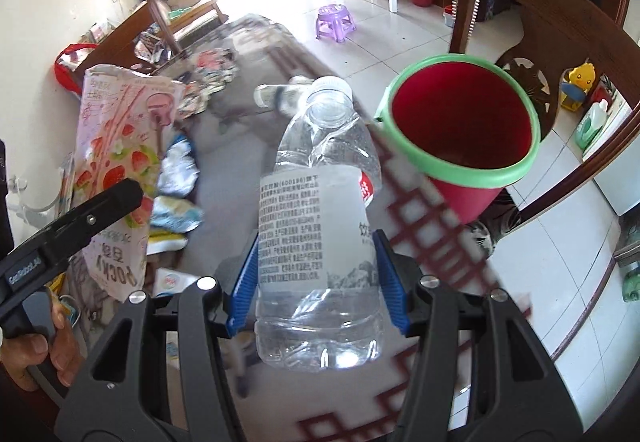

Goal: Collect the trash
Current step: 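Carry bottle and pink carton to the red bucket and release both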

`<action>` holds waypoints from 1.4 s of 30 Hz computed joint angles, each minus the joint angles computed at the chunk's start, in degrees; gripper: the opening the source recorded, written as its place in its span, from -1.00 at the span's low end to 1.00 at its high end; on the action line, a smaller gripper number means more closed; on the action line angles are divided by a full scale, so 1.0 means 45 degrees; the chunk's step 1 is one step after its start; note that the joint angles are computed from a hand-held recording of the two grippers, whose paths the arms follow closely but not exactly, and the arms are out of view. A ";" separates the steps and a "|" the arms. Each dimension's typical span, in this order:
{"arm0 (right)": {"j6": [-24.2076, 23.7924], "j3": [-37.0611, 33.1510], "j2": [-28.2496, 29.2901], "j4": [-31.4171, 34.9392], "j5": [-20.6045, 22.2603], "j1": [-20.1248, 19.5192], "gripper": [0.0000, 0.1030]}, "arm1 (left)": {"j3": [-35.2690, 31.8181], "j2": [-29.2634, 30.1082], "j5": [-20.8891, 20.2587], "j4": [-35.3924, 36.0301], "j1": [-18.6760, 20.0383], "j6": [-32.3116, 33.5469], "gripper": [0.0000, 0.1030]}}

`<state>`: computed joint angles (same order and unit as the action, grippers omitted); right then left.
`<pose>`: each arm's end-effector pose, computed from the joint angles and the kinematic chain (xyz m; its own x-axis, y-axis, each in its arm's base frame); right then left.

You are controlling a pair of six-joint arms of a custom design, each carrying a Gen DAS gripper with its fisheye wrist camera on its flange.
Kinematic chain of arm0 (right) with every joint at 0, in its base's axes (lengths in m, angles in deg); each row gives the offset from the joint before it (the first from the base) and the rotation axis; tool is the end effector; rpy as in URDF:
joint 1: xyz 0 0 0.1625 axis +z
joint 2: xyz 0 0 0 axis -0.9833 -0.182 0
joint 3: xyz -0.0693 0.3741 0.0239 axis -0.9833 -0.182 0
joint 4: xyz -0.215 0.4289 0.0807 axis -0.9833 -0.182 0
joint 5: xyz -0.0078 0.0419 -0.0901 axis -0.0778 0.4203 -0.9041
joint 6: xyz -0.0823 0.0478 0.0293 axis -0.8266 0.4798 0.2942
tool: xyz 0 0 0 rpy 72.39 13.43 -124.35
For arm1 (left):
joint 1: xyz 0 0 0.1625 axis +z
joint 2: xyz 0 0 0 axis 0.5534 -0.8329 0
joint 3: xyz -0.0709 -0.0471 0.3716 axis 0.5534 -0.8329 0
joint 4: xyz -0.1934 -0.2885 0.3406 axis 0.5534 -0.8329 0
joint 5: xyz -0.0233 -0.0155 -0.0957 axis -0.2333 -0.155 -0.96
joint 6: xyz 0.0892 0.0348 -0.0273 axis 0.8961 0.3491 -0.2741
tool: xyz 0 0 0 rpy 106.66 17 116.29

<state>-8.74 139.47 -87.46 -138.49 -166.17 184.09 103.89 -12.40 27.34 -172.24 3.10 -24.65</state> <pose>0.1939 -0.4289 0.1893 -0.8473 -0.0786 0.5253 -0.2916 0.8955 -0.3363 -0.2387 -0.4225 0.1498 -0.9086 0.0750 -0.4110 0.2891 0.8230 -0.4890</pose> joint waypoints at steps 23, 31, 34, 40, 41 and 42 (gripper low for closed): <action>-0.2274 -0.2585 0.0336 -0.1181 -0.0397 -0.3597 0.35 | -0.7190 0.9158 -0.1569 -0.1924 0.1274 0.2943 0.27; -0.2271 -0.2352 -0.0347 -0.1191 -0.0570 -0.3889 0.38 | -0.8549 1.0461 -0.1882 -0.1630 0.1255 0.3677 0.28; -0.2211 -0.2225 -0.0571 -0.1243 -0.0421 -0.3928 0.38 | -0.8819 1.0673 -0.1920 -0.1468 0.1222 0.3884 0.30; -0.2291 -0.2043 -0.0617 -0.1297 -0.0390 -0.3789 0.38 | -0.8891 1.0685 -0.1818 -0.1332 0.1199 0.3648 0.79; -0.2309 -0.2019 -0.0631 -0.1279 -0.0406 -0.3751 0.38 | -0.8799 1.0613 -0.1801 -0.1432 0.1192 0.3585 0.79; -0.2296 -0.2020 -0.0627 -0.1238 -0.0448 -0.3673 0.38 | -0.8686 1.0489 -0.1778 -0.1440 0.1184 0.3478 0.80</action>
